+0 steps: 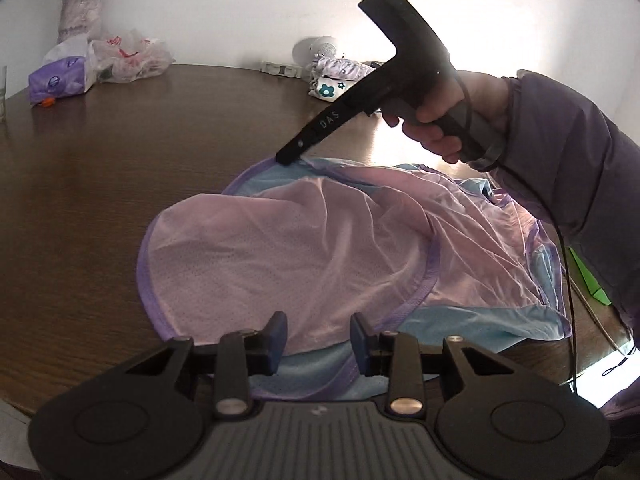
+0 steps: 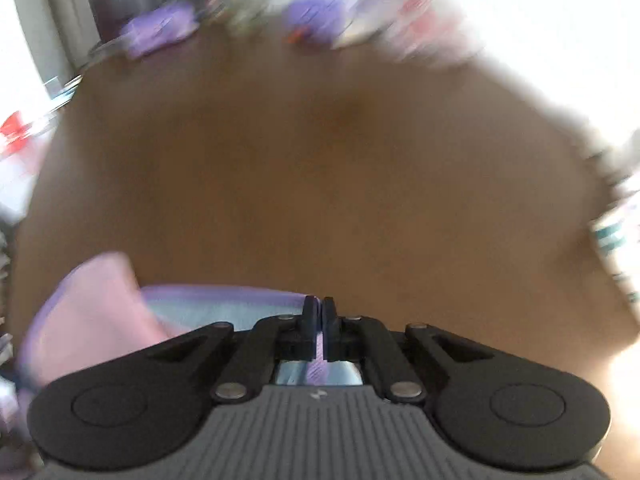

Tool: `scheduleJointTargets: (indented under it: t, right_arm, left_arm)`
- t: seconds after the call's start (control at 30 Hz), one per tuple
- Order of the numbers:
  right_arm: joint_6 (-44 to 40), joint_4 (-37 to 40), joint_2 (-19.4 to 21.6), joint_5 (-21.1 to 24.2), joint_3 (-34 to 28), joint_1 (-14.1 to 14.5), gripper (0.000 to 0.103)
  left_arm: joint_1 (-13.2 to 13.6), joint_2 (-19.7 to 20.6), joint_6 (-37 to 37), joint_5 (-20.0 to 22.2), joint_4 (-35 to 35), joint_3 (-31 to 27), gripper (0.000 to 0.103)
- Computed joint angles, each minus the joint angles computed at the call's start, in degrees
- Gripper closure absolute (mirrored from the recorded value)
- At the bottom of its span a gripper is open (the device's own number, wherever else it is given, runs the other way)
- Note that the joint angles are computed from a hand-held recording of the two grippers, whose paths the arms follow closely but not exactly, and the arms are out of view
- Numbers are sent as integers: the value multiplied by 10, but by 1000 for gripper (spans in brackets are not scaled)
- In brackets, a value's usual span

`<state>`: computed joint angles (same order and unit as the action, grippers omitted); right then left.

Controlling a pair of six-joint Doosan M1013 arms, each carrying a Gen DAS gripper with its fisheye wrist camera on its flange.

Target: Fold clothes

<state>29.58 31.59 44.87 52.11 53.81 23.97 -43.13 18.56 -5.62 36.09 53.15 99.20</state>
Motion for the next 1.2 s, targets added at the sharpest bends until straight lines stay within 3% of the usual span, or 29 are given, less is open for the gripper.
scheduleJointTargets:
  t: [0.03, 0.2, 0.3, 0.33, 0.37, 0.43, 0.53, 0.57, 0.63, 0.73, 0.83, 0.93, 1.07, 1.2]
  right_arm:
    - [17, 7, -9, -41, 18, -1, 101]
    - [5, -22, -20, -98, 54, 3, 99]
    - [27, -34, -24, -111, 57, 2, 77]
    - [23, -9, -32, -109, 62, -5, 61]
    - [13, 24, -43, -108, 70, -15, 52]
    - [3, 86, -72, -111, 98, -37, 48]
    - [-42, 175, -136, -138, 187, -72, 38]
    - [-57, 188, -155, -141, 219, -81, 38]
    - [-80, 204, -189, -136, 278, -98, 38]
    - [-117, 241, -226, -111, 363, -131, 38]
    - [-160, 274, -245, -99, 426, -153, 38]
    - [-201, 308, -249, -81, 455, -168, 38]
    - [-253, 325, -244, -61, 463, -178, 38]
    - [-282, 322, -242, -54, 464, -180, 39]
  left_arm:
    - [0, 0, 0, -2, 2, 1, 71]
    - [1, 0, 15, -4, -4, 0, 69]
    - [2, 2, 19, 9, -15, -7, 69]
    - [3, 3, 13, 15, -14, -9, 68]
    - [4, 2, 2, 20, -9, -11, 66]
    - [6, 1, -22, 21, 6, -13, 66]
    - [11, -2, -47, -45, 75, -14, 57]
    - [15, 2, -33, -71, 76, -18, 51]
    - [23, 12, 22, -114, 48, -31, 50]
    - [30, 27, 143, -121, -53, -47, 53]
    - [35, 17, 133, -166, -25, -23, 52]
    - [37, 10, 143, -187, -24, -8, 53]
    - [29, 16, 198, -127, -75, -21, 54]
    - [28, 11, 169, -176, -25, -3, 54]
